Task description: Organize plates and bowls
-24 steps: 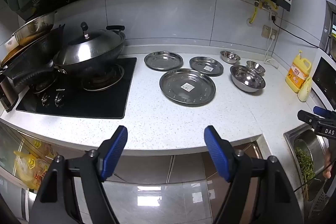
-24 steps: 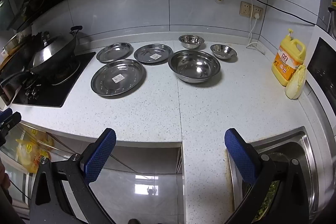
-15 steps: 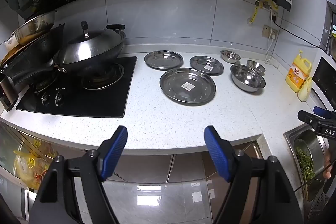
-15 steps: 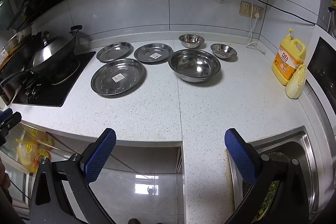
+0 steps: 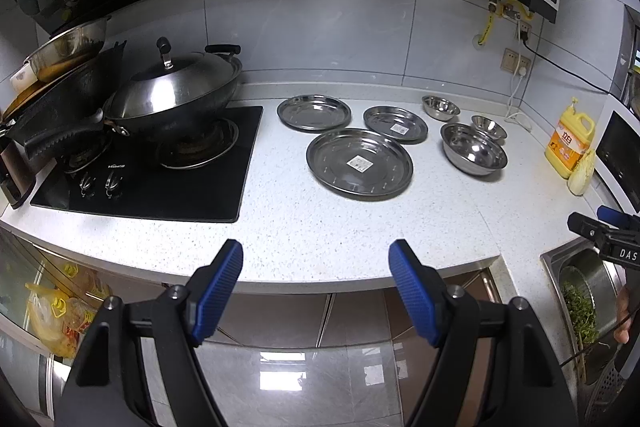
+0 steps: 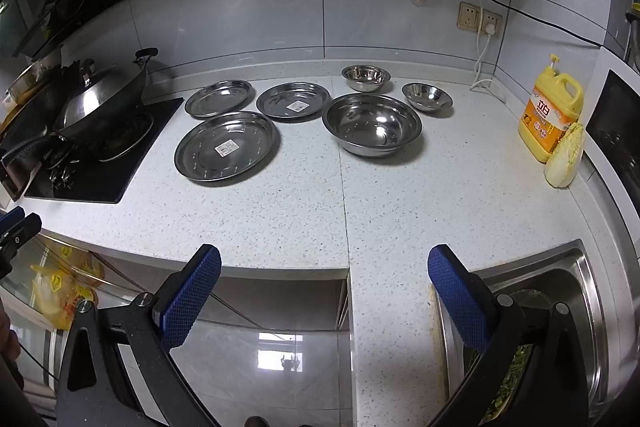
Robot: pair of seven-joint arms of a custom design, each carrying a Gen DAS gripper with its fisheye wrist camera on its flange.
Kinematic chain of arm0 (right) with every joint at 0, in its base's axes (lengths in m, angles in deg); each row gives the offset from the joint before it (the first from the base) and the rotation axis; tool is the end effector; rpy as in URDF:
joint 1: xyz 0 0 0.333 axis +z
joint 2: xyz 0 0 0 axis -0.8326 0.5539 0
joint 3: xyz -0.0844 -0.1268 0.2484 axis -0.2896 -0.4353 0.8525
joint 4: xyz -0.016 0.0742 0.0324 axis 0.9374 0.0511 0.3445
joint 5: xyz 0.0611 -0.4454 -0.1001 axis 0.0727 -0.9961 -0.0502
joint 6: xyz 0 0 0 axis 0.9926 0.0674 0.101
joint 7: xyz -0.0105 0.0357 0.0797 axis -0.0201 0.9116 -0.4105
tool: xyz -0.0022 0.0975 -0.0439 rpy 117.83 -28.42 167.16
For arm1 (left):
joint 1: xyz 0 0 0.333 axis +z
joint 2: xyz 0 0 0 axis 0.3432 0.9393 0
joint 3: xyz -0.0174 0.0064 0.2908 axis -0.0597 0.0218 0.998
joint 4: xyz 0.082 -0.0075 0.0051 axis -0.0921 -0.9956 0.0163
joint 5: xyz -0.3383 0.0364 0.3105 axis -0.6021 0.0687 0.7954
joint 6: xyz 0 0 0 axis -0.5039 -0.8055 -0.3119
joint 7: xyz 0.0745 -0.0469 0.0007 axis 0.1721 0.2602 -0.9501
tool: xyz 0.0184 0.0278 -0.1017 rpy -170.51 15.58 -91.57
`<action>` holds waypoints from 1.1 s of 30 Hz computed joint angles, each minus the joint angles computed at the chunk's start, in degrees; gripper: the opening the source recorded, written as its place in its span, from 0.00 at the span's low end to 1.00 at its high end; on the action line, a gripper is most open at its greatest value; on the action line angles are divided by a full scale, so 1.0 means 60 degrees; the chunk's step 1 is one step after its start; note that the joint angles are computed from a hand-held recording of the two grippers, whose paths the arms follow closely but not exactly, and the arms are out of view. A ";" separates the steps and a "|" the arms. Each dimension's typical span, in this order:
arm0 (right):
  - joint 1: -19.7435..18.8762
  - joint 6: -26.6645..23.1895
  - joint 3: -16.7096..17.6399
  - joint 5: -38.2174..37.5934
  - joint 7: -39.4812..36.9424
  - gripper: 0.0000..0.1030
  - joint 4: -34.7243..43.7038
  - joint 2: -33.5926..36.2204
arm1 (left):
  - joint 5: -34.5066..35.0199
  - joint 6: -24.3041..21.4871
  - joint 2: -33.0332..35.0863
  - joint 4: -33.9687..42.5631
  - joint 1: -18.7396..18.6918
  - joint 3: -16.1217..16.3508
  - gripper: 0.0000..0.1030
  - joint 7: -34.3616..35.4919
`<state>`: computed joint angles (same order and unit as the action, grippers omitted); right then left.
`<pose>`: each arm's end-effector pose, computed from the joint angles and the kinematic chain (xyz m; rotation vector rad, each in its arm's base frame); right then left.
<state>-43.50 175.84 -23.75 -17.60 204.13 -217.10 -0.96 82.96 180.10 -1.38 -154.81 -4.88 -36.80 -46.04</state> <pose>0.4197 0.2515 0.4367 -1.6643 1.9267 -0.7556 0.4180 -0.4704 0.4505 -1.6218 1.8796 -0.8689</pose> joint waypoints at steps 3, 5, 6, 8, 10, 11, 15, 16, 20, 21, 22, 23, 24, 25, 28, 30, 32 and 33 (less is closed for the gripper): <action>0.0023 -0.0015 -0.0024 0.0009 -0.0032 0.99 0.0002 -0.0009 | 0.0142 -0.0003 0.0102 0.0058 0.0004 0.0000 0.72 -0.0110; 0.0005 -0.0005 0.0006 -0.0019 0.0014 0.99 0.0033 0.0041 | 0.0163 -0.0040 0.0098 0.0071 -0.0007 0.0019 0.72 -0.0113; 0.0009 0.0010 0.0000 -0.0025 0.0022 0.99 0.0026 0.0030 | 0.0189 -0.0051 0.0075 0.0033 -0.0026 0.0008 0.72 -0.0172; -0.0006 0.0031 0.0041 -0.0056 0.0087 0.99 0.0026 0.0066 | 0.0156 -0.0043 0.0034 -0.0006 -0.0030 0.0016 0.72 -0.0152; 0.0036 0.0017 0.0023 -0.0042 0.0078 0.99 0.0009 0.0033 | 0.0134 -0.0030 0.0028 -0.0010 -0.0024 0.0024 0.72 -0.0135; 0.0049 0.0013 0.0016 -0.0034 0.0070 0.99 0.0004 0.0027 | 0.0151 -0.0024 0.0012 -0.0032 -0.0023 0.0018 0.72 -0.0165; 0.0065 -0.0013 0.0034 -0.0035 0.0092 0.99 0.0043 0.0052 | 0.0021 0.0088 -0.0172 -0.0220 0.0052 0.0035 0.72 -0.0083; 0.0065 -0.0001 0.0021 -0.0037 0.0087 0.99 0.0044 0.0056 | 0.0007 0.0082 -0.0185 -0.0227 0.0071 0.0022 0.72 -0.0072; 0.0061 0.0013 0.0032 -0.0083 0.0131 0.99 0.0126 0.0158 | -0.0043 0.0092 -0.0242 -0.0278 0.0119 -0.0023 0.72 -0.0048; 0.0069 0.0012 0.0034 -0.0085 0.0141 0.99 0.0131 0.0164 | -0.0005 0.0084 -0.0216 -0.0252 0.0134 -0.0040 0.72 -0.0074; 0.0073 0.0000 0.0022 -0.0089 0.0133 0.99 0.0127 0.0154 | -0.0015 0.0087 -0.0213 -0.0248 0.0139 -0.0041 0.72 -0.0060; 0.0075 -0.0003 0.0030 -0.0097 0.0146 0.99 0.0133 0.0160 | -0.0019 0.0096 -0.0236 -0.0271 0.0143 -0.0042 0.72 -0.0066; 0.0078 0.0000 0.0029 -0.0103 0.0154 0.99 0.0135 0.0164 | -0.0033 0.0100 -0.0229 -0.0261 0.0149 -0.0044 0.72 -0.0054; 0.0093 -0.0002 0.0000 -0.0084 0.0130 0.99 0.0127 0.0155 | -0.0044 0.0108 -0.0245 -0.0278 0.0153 -0.0045 0.72 -0.0052; 0.0120 -0.0023 -0.0003 -0.0051 0.0117 0.99 0.0137 0.0141 | -0.0052 0.0101 -0.0230 -0.0260 0.0160 -0.0053 0.72 -0.0029; 0.0119 -0.0020 -0.0006 -0.0051 0.0114 0.99 0.0130 0.0136 | -0.0079 0.0130 -0.0286 -0.0318 0.0165 -0.0044 0.72 -0.0018; 0.0116 -0.0025 0.0012 -0.0059 0.0122 0.99 0.0151 0.0154 | -0.0082 0.0131 -0.0287 -0.0318 0.0183 -0.0063 0.72 -0.0028; 0.0113 -0.0029 0.0018 -0.0065 0.0134 0.99 0.0157 0.0159 | -0.0080 0.0136 -0.0284 -0.0316 0.0187 -0.0067 0.72 -0.0028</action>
<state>-42.82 175.67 -23.64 -18.00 204.94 -216.16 -0.01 82.48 180.91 -3.09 -156.70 -3.75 -37.21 -46.20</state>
